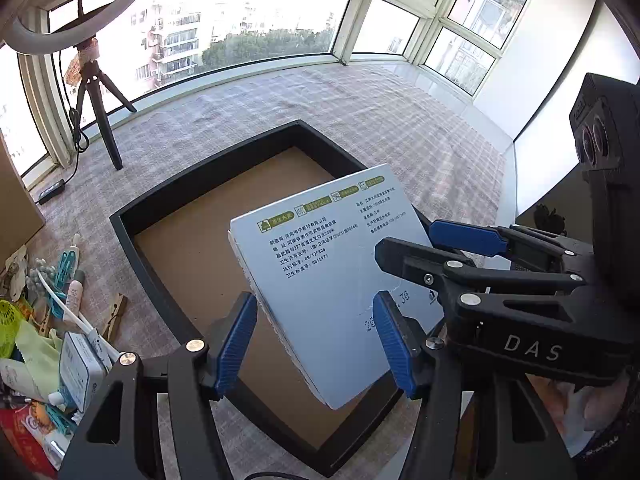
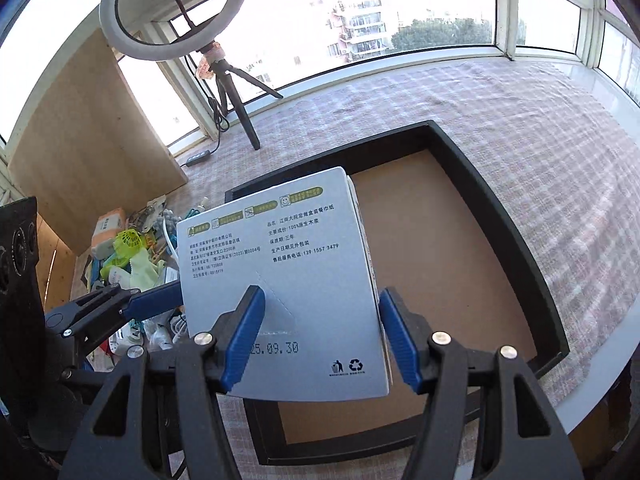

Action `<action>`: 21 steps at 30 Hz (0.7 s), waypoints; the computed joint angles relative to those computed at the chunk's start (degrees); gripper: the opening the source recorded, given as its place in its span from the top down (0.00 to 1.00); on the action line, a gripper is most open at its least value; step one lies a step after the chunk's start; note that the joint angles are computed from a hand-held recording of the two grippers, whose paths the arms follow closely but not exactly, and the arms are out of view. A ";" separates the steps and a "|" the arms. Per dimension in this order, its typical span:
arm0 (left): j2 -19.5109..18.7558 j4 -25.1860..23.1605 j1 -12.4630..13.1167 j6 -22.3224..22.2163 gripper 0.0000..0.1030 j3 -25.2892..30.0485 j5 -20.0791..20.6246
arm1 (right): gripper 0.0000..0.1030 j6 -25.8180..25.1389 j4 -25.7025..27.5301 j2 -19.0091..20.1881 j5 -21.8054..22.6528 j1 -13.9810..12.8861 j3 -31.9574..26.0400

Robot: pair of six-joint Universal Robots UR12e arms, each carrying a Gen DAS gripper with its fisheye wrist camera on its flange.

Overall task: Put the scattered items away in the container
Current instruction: 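Carry the white box into the black tray and open the right gripper, then move both grippers back over the pile of items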

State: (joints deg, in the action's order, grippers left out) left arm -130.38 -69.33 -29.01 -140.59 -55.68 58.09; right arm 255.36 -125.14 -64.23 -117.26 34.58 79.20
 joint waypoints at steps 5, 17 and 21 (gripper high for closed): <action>1.45 3.88 0.53 0.25 0.44 -2.37 0.63 | 0.42 9.71 9.85 -1.56 -7.22 1.68 0.15; -5.04 8.64 6.09 -11.31 0.44 5.80 11.28 | 0.42 -8.58 4.97 7.82 -5.99 1.24 -11.73; -9.23 5.19 8.82 -17.46 0.44 12.43 13.72 | 0.43 -16.92 4.14 12.62 -4.17 0.55 -18.10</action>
State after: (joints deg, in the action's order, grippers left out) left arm -139.61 -64.14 -20.20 -158.05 -43.25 71.81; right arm 238.43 -121.00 -51.61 -121.43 35.13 61.10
